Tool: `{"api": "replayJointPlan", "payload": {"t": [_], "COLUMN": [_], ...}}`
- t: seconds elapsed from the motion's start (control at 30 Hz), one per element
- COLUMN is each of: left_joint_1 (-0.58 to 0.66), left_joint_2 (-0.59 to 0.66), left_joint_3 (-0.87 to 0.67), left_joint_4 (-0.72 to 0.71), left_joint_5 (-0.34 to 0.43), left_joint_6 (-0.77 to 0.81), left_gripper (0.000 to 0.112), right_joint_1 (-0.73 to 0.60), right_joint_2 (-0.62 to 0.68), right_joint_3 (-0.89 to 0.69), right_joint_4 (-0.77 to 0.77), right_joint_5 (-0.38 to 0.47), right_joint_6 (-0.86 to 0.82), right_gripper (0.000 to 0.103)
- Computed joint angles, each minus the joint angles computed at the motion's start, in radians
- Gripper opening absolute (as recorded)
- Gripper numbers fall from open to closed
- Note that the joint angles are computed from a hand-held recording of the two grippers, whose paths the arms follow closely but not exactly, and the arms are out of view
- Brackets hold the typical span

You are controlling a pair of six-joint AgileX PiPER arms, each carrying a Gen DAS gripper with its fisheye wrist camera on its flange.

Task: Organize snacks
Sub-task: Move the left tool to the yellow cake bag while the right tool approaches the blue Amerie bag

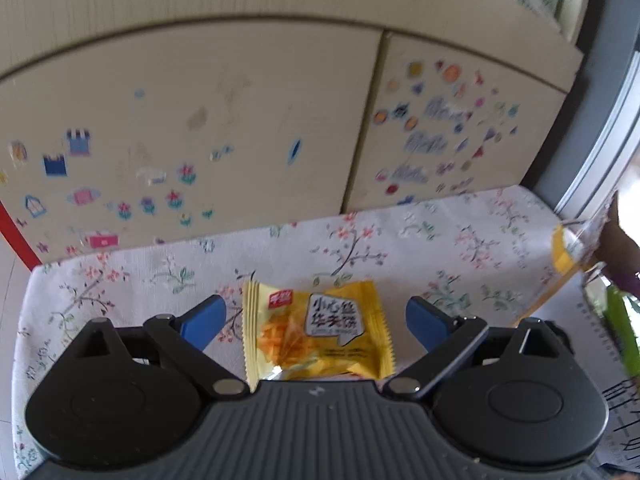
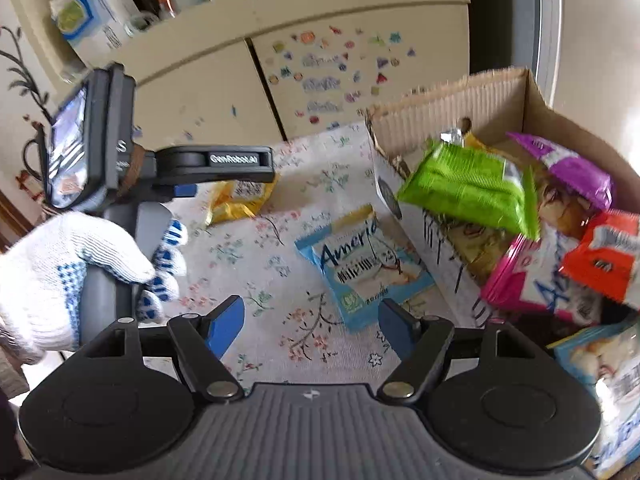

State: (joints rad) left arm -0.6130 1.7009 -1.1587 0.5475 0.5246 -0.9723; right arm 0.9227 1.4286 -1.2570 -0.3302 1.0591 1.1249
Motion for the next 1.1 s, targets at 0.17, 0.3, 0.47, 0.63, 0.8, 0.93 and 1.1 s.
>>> {"api": "replayJointPlan", "payload": {"t": [0.17,0.3,0.47,0.63,0.8,0.93,1.1], "left_joint_1": [0.035,0.068,0.117,0.171,0.214,0.224,0.194], "left_joint_2": [0.002,-0.026,-0.067,-0.118,-0.153,-0.163,-0.13], "left_joint_3": [0.023,0.067,0.114,0.166,0.197,0.204,0.155], "left_joint_4": [-0.016,-0.02,-0.038,-0.04,-0.063,-0.087,-0.124], "left_joint_5": [-0.002,-0.006,-0.003,0.006,-0.005,-0.057,-0.099], "left_joint_6": [0.007,-0.004,0.029,0.07,0.116,0.123,0.132], "left_gripper": [0.096,0.096,0.098,0.099,0.096,0.096,0.096], "right_joint_1": [0.023,0.027,0.024,0.019,0.085,0.115,0.062], "right_joint_2": [0.071,0.102,0.128,0.139,0.144,0.189,0.211], "right_joint_3": [-0.006,-0.003,-0.02,-0.026,-0.057,-0.079,-0.068], "right_joint_4": [-0.033,-0.047,-0.04,0.02,-0.122,-0.251,-0.199], "right_joint_5": [0.024,0.016,-0.009,-0.088,-0.046,0.034,0.034], "right_joint_6": [0.032,0.033,-0.019,-0.144,-0.074,-0.004,0.051], "right_gripper": [0.08,0.082,0.087,0.087,0.087,0.087,0.087]}}
